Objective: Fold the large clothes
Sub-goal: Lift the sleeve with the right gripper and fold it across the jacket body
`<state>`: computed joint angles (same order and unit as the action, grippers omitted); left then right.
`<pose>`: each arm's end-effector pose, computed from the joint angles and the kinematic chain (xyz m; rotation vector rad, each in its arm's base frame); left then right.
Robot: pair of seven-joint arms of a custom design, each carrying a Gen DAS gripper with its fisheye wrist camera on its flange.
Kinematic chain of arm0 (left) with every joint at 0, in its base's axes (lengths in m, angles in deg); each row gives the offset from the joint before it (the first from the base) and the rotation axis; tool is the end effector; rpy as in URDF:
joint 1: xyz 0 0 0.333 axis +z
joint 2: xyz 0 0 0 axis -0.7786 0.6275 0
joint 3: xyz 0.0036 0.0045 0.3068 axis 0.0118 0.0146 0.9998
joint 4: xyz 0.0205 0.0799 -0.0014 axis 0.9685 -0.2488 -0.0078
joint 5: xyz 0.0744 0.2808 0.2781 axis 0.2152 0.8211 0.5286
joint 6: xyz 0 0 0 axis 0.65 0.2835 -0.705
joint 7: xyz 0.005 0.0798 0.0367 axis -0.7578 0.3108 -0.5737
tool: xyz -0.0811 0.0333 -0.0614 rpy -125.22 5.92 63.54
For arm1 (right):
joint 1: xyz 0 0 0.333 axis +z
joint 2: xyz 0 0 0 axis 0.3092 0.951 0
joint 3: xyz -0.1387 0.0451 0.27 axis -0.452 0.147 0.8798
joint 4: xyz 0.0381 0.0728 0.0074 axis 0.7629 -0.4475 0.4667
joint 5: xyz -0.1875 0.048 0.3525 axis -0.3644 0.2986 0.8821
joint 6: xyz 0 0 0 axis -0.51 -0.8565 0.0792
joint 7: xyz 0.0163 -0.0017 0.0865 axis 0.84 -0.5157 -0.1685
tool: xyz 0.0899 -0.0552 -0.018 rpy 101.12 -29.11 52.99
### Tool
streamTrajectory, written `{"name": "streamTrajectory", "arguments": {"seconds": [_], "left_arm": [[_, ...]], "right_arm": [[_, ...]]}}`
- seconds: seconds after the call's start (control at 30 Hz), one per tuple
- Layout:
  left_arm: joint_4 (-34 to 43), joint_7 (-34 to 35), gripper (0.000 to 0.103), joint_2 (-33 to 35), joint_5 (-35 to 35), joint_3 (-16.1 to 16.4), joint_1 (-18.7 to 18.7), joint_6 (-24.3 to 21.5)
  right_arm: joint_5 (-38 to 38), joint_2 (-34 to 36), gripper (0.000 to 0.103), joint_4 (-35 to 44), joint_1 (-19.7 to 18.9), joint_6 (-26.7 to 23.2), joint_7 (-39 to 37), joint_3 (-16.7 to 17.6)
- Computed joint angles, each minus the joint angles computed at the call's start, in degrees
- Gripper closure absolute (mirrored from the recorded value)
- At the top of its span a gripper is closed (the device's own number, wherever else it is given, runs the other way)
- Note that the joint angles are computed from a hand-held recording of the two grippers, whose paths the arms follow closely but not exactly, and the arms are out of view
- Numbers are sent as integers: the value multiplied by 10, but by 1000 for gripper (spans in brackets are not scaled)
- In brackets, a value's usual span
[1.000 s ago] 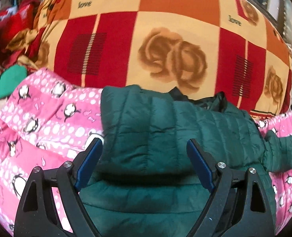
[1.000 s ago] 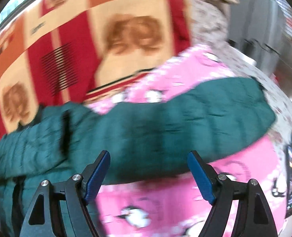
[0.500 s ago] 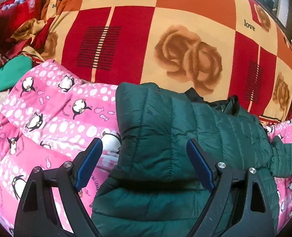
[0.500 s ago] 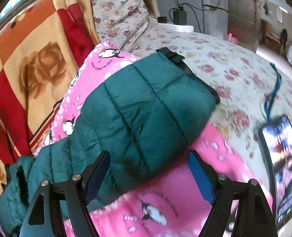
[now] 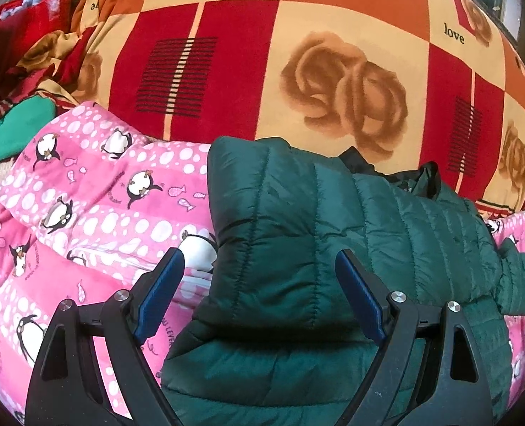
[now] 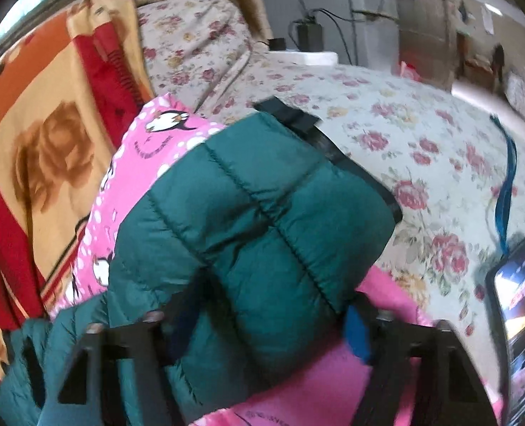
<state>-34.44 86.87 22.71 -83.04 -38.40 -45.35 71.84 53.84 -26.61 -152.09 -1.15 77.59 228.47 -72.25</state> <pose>0.7182 -0.0665 0.4520 -1.5500 2.2274 -0.9751 0.3097 -0.0843 0.4790 -0.2547 2.7235 -0.9771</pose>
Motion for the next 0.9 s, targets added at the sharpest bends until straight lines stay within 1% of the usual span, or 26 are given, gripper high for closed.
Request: {"name": "streamTrajectory", "arguments": {"seconds": [0.03,0.07,0.1,0.17,0.27,0.4,0.5,0.67,0.8,0.9], "left_arm": [[-1,0,16,0,1,0,0,2],[-3,1,16,-2,1,0,-1,5],[-6,3,16,-3,1,0,-1,10],[-11,7,16,-7,-1,-2,0,20],[-18,7,16,-10,5,1,-4,40],[-14,-15,16,-3,40,13,-16,47],[-8,-31,16,3,58,16,-18,43],[-5,-32,16,4,58,8,-8,41],[5,-35,16,8,52,5,-2,30],[11,-39,16,9,51,6,-2,22]], "right_arm": [[-3,-6,64,-1,5,4,-7,-1],[-5,-12,80,-3,10,12,-16,-3],[-5,-16,85,-3,13,18,-23,-4],[-1,-25,85,-4,22,35,-30,-2],[0,-26,85,4,32,65,-36,17],[2,4,86,35,47,109,-39,43],[1,56,87,75,57,140,-46,59],[-7,160,88,148,76,182,-60,74],[-21,242,89,208,96,194,-65,78],[-34,295,89,247,118,201,-67,70]]}}
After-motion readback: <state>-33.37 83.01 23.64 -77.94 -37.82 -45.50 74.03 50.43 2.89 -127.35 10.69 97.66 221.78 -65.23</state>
